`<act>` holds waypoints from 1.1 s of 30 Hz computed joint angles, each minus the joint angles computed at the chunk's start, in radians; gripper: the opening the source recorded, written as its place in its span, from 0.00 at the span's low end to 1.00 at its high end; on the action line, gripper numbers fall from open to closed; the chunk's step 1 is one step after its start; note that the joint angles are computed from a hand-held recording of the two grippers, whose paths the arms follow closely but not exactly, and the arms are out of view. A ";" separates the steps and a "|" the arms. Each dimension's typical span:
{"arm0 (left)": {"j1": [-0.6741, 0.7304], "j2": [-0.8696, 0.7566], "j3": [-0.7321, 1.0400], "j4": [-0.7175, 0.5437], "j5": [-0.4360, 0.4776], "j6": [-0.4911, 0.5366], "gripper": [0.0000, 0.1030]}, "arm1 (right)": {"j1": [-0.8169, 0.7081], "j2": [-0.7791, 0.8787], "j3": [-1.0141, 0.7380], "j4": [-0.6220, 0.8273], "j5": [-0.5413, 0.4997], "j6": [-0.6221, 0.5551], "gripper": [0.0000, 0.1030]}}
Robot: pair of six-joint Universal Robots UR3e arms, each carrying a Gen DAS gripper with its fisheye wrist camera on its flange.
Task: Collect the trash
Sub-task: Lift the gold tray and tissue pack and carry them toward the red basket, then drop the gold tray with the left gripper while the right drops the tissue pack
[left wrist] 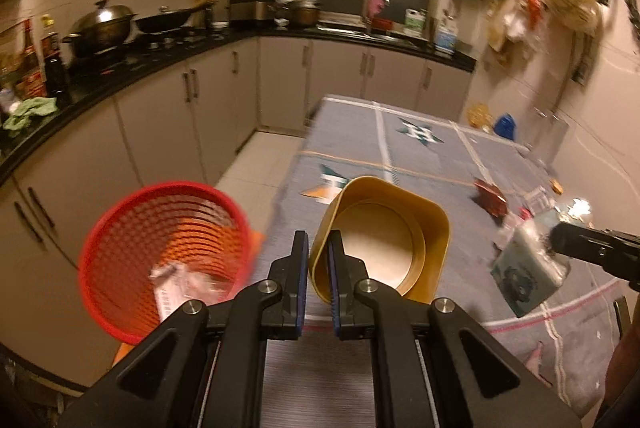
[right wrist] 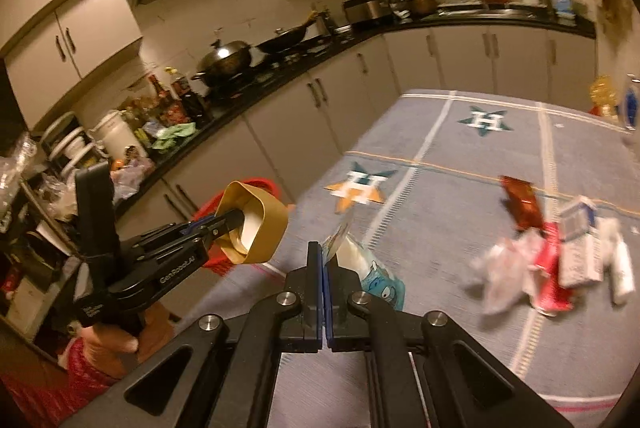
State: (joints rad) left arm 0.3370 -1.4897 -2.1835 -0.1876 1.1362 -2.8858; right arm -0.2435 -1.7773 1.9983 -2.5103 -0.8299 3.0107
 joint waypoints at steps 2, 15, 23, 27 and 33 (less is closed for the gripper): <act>0.055 0.006 0.000 -0.005 -0.016 0.016 0.09 | 0.048 0.065 -0.056 -0.034 0.003 0.034 0.02; 0.310 -0.145 0.104 -0.014 -0.032 0.054 0.09 | 0.372 0.646 -0.686 -0.105 0.023 0.244 0.02; 0.324 -0.297 0.166 0.024 0.016 0.045 0.09 | 0.501 0.969 -1.097 -0.025 -0.047 0.313 0.02; 0.312 -0.348 0.183 0.040 0.039 0.048 0.09 | 0.521 1.088 -1.253 0.044 -0.076 0.335 0.03; 0.319 -0.373 0.197 0.044 0.039 0.030 0.46 | 0.534 1.150 -1.352 0.120 -0.115 0.335 0.45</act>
State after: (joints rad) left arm 0.6564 -1.8624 -1.9861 -0.1435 1.1755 -2.8560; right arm 0.2902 -0.6275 0.6462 -2.3907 -0.9453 3.3461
